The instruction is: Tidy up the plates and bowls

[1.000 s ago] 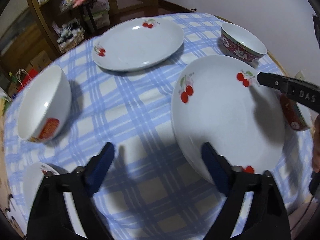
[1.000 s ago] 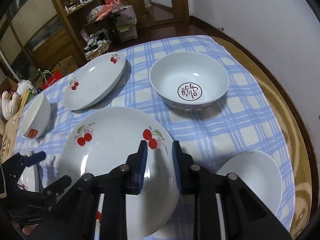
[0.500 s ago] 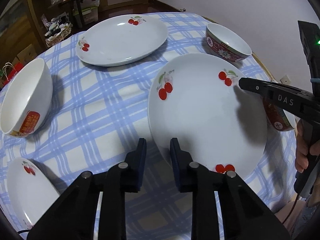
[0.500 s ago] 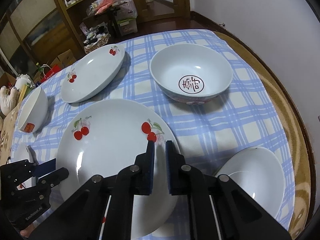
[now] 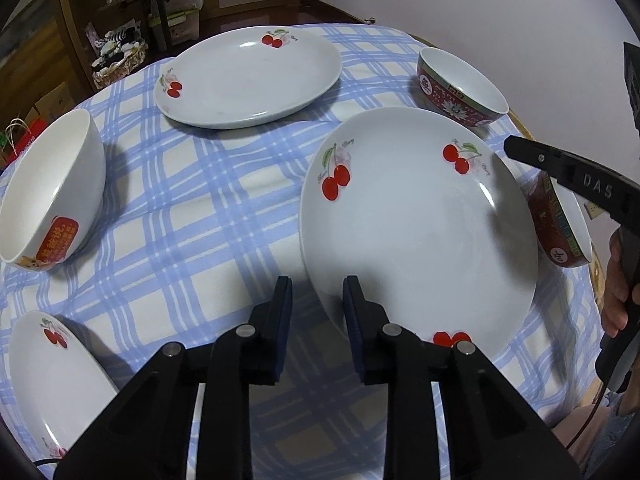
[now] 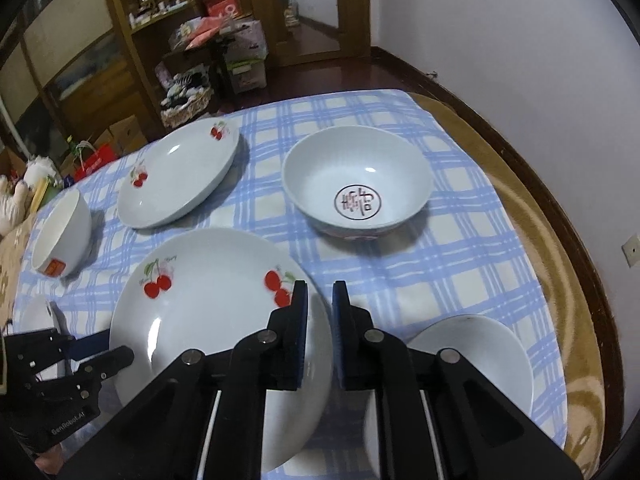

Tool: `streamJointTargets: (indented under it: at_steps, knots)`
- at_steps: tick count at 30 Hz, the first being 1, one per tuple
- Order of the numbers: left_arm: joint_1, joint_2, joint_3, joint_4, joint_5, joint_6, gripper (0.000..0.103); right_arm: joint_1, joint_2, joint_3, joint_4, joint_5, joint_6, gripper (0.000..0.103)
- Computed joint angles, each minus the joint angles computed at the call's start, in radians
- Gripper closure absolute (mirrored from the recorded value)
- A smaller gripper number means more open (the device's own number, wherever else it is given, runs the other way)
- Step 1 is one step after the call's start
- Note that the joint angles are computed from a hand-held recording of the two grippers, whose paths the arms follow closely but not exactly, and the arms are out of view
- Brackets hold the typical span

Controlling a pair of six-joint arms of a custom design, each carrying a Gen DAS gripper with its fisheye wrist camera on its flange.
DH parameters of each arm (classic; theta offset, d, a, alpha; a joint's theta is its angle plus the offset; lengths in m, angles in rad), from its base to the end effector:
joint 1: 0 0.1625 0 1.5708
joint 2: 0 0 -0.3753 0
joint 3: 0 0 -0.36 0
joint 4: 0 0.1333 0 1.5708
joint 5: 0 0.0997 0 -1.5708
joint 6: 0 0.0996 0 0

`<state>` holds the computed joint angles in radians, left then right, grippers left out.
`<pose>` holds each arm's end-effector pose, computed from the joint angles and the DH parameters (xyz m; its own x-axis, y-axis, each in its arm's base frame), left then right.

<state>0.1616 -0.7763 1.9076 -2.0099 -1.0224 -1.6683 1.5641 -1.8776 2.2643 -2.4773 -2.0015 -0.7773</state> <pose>-0.4079 -0.2542 -0.0294 -0.7748 -0.2105 -0.5961 0.1162 0.8795 -0.4616 0.0894 -0.3522 0.3555 -0.6508 -0.4565 0.6067 -0.6322 0.7684 -0.0999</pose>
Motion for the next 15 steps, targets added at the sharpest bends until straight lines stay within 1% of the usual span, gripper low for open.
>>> streamJointTargets:
  at_steps: [2,5,10,13,15]
  knots:
    - [0.000,0.002,-0.003,0.004,0.000,-0.002,0.076,-0.002,0.010,-0.005,0.005,-0.013,0.022,0.090]
    - [0.000,0.003,-0.004,0.004,0.000,-0.002,0.076,-0.007,0.022,-0.004,0.005,-0.031,0.019,0.090]
    - [0.000,0.002,-0.002,0.002,0.000,-0.005,0.076,-0.023,0.025,-0.013,0.051,-0.023,0.035,0.090]
    - [0.001,-0.003,0.008,-0.015,-0.003,-0.008,0.077,-0.016,0.024,-0.004,0.044,-0.036,0.022,0.090]
    - [0.001,-0.010,0.019,-0.033,-0.006,-0.015,0.078,-0.020,0.021,-0.007,0.054,-0.028,0.029,0.091]
